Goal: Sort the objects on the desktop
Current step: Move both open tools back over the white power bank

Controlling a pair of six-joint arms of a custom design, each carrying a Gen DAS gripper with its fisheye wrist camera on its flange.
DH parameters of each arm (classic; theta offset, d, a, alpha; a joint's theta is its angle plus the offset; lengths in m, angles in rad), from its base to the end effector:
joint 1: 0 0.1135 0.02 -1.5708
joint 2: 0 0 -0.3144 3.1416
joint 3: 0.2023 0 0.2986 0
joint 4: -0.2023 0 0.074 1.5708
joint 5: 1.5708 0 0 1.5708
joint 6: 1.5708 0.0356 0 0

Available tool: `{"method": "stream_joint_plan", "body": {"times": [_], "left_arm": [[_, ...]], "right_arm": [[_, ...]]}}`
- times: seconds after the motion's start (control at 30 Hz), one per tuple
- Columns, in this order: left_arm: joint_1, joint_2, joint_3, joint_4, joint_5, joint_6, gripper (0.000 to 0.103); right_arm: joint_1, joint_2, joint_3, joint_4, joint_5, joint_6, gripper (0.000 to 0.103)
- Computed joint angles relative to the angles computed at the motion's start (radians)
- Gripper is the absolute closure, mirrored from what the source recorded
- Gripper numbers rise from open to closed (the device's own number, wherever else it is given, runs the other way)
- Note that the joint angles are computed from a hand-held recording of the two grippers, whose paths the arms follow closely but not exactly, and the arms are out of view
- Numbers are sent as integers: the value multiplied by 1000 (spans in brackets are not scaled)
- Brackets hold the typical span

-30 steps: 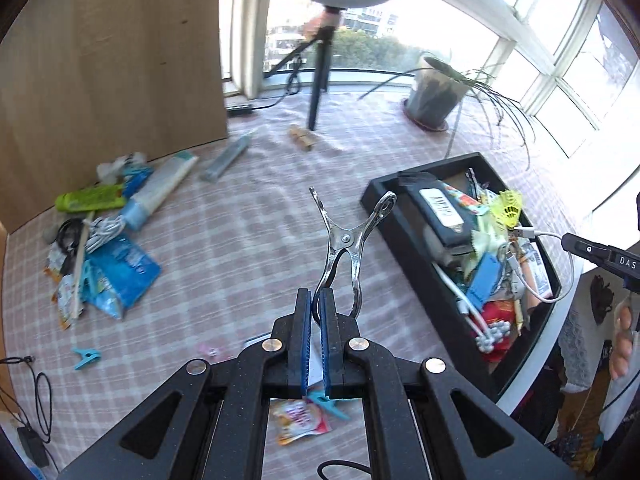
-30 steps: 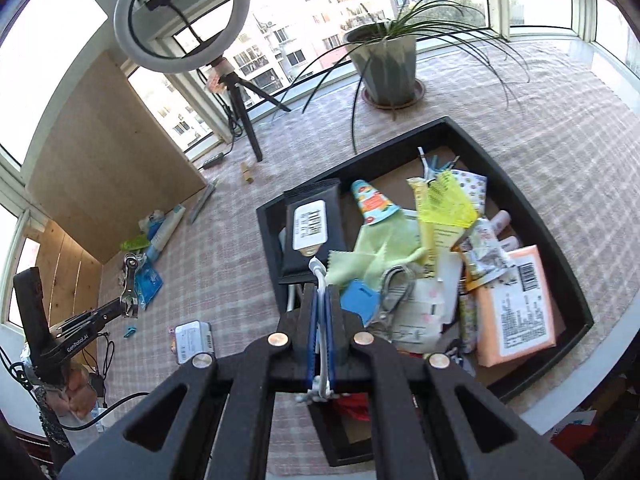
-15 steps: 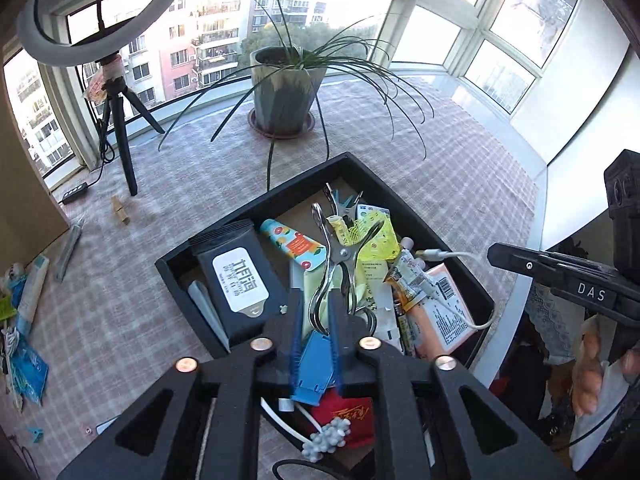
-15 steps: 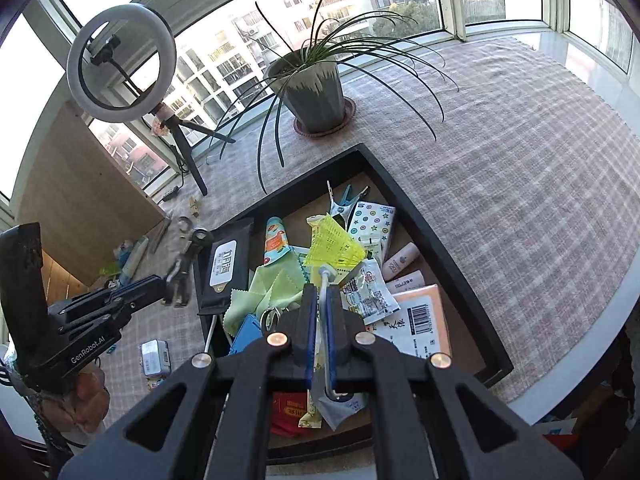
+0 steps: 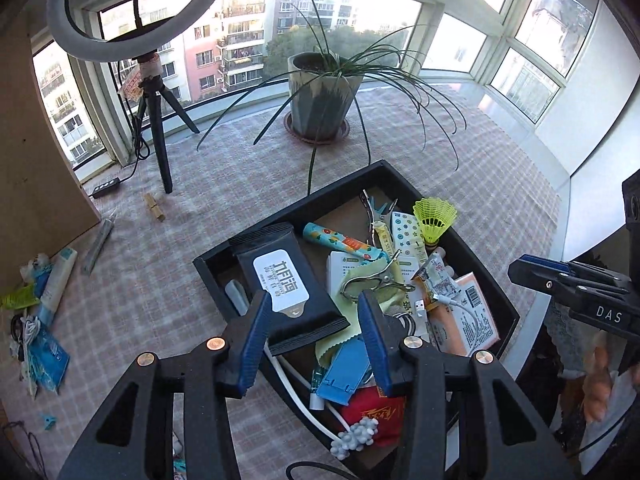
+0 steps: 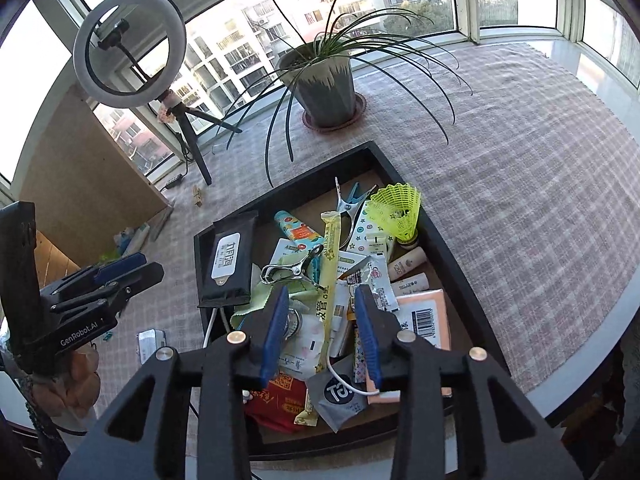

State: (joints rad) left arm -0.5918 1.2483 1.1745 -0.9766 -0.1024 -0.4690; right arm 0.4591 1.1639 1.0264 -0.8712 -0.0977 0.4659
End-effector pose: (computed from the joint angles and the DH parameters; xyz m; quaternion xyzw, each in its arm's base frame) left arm 0.2269 -0.1481 0.3550 0.0461 0.9641 -0.0873 0.2467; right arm 0.2242 0.1147 0.3290 -0.0103 0.9597 0.1656 0.2270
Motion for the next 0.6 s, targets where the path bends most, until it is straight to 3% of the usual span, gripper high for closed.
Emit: {"method": "stream_joint_plan", "body": {"times": [0.37,0.47,0.6], "left_arm": [[322,-254,-147,-128,58,130,62],[489,-339,-189,-179,104,230,61],[821,-425,-241,-255,214,452,61]], "right_arm": [[216,99,33,54,50,89,69],[291,138,59,68,65,111,69],[404,208,100,82,98,129,69]]}}
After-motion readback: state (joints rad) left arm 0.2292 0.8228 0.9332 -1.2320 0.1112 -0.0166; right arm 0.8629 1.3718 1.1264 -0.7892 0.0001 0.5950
